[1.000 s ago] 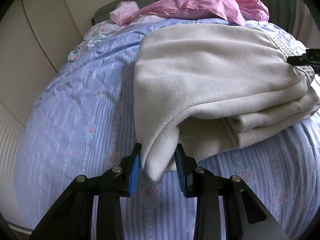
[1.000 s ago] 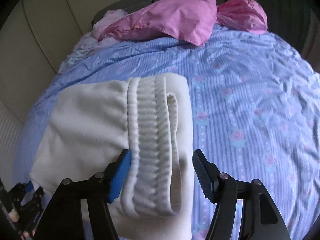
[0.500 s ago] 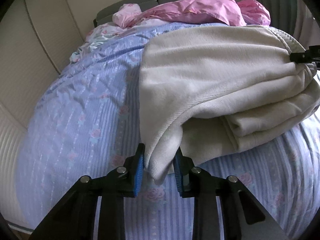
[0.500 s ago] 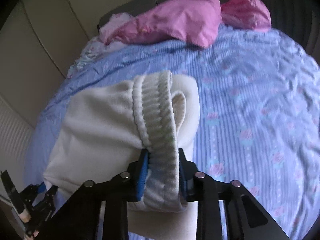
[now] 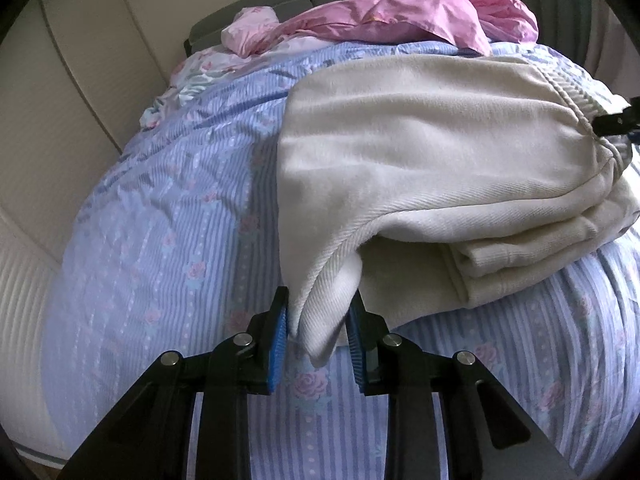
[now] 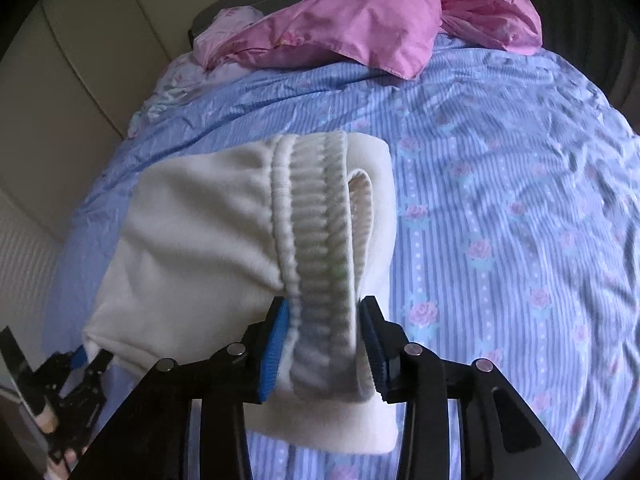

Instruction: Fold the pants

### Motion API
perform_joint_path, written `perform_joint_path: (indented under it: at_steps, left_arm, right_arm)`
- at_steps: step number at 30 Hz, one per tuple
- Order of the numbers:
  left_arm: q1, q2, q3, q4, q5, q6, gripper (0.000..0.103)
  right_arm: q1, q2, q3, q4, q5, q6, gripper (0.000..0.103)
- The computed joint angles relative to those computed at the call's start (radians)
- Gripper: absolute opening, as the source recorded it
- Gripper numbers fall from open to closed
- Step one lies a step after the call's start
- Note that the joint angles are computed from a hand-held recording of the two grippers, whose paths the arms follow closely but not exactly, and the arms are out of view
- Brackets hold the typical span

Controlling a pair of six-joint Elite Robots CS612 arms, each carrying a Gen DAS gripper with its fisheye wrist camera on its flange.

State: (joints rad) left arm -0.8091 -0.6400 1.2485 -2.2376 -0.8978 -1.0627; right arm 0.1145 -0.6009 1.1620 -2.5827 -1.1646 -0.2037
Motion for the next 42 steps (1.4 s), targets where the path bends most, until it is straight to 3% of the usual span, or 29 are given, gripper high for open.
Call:
perform_joint_path:
  at_steps: [3, 9, 17, 19, 21, 23, 27, 29, 31, 34, 36, 40, 42]
  left_arm:
    - [-0.001, 0.0, -0.003, 0.0, 0.006, 0.003, 0.027]
    - [0.0, -0.002, 0.0, -0.012, 0.003, 0.002, 0.027]
    - [-0.005, -0.001, -0.009, 0.0, 0.01, 0.017, 0.028]
    - [-0.007, -0.005, -0.005, -0.011, 0.003, 0.038, 0.028]
    - [-0.008, -0.013, -0.002, -0.017, -0.014, 0.056, 0.029]
    - [-0.008, -0.024, 0.007, -0.048, -0.046, 0.083, 0.038]
    - [-0.015, -0.053, 0.026, -0.149, -0.103, 0.165, 0.049]
    - [-0.022, -0.054, 0.001, -0.106, -0.048, 0.179, 0.055]
    - [-0.025, -0.043, -0.038, -0.046, 0.031, 0.182, 0.062]
    - [-0.011, -0.026, -0.088, 0.036, 0.07, 0.151, 0.062]
    - [0.007, -0.013, -0.111, 0.03, 0.049, 0.134, 0.062]
    - [0.036, 0.014, -0.148, 0.068, -0.006, 0.039, 0.062]
    - [0.047, 0.017, -0.139, 0.045, -0.048, -0.002, 0.062]
  right_arm:
    - [-0.007, -0.012, 0.015, 0.03, 0.015, 0.047, 0.052]
    - [-0.018, -0.021, 0.038, 0.044, 0.05, 0.132, 0.052]
    - [-0.023, -0.031, 0.058, 0.05, 0.04, 0.199, 0.051]
    - [-0.016, -0.037, 0.066, -0.018, -0.005, 0.189, 0.051]
    - [-0.007, -0.041, 0.081, -0.179, -0.041, 0.15, 0.051]
    - [0.002, -0.029, 0.056, -0.233, -0.047, 0.083, 0.052]
    - [0.008, 0.024, -0.058, -0.136, -0.002, 0.091, 0.052]
    - [0.014, 0.062, -0.129, -0.057, 0.024, 0.083, 0.052]
    - [0.022, 0.087, -0.173, -0.015, 0.005, 0.066, 0.052]
    - [0.019, 0.118, -0.219, 0.025, 0.018, 0.084, 0.057]
    - [0.011, 0.143, -0.262, 0.072, 0.059, 0.121, 0.065]
    - [-0.003, 0.175, -0.316, 0.174, 0.144, 0.163, 0.065]
    - [-0.006, 0.178, -0.315, 0.173, 0.164, 0.177, 0.065]
